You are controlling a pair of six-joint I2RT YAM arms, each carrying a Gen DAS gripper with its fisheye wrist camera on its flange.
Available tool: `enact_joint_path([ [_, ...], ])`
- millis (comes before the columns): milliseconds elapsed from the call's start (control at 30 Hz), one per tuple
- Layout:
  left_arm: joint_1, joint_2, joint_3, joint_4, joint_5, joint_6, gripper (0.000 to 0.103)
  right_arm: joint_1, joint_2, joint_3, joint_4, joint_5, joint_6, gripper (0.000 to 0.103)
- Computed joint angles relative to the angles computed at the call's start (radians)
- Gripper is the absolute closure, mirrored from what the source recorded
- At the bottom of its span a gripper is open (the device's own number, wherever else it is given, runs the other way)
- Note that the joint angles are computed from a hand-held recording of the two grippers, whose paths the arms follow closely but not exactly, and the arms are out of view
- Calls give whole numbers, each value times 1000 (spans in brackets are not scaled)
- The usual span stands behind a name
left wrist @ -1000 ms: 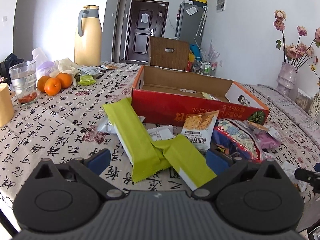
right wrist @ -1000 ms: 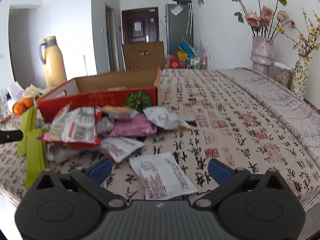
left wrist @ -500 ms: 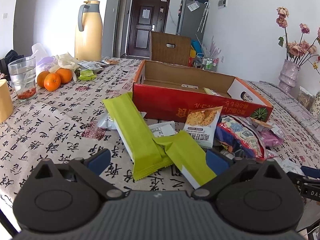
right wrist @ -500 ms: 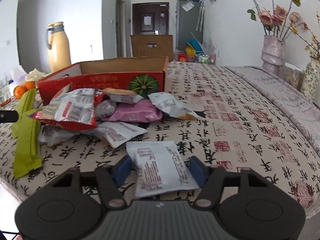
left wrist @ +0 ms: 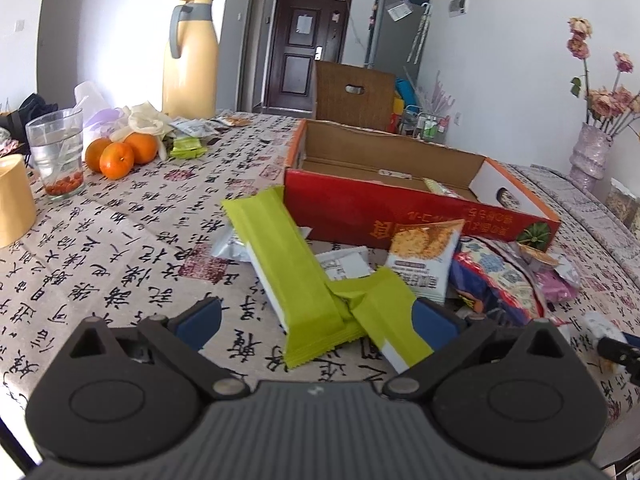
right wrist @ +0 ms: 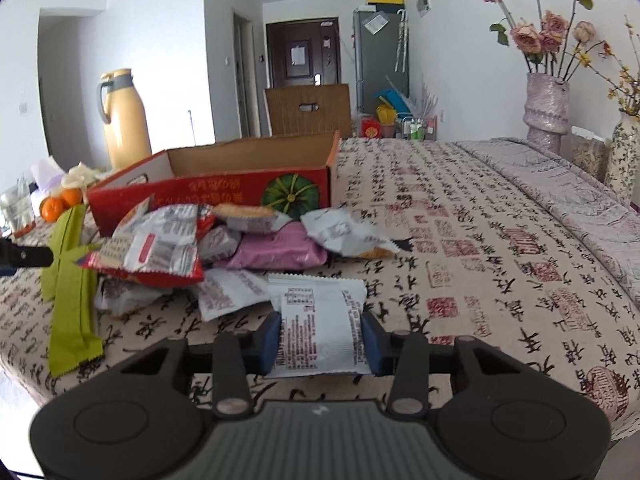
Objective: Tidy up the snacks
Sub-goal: 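Grasp the green bar with the left gripper while the right gripper holds the sachet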
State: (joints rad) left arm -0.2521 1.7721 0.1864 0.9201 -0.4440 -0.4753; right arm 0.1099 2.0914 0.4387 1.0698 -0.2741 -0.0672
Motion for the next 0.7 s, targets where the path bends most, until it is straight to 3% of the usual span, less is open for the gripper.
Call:
enact_joint_path([
  [433,111,15,117,-134,20,-13,1,5,6,16,70,23,66,62],
  [700,150,68,279,-333,22,-108,27,11,17,28,60,23,69,62],
])
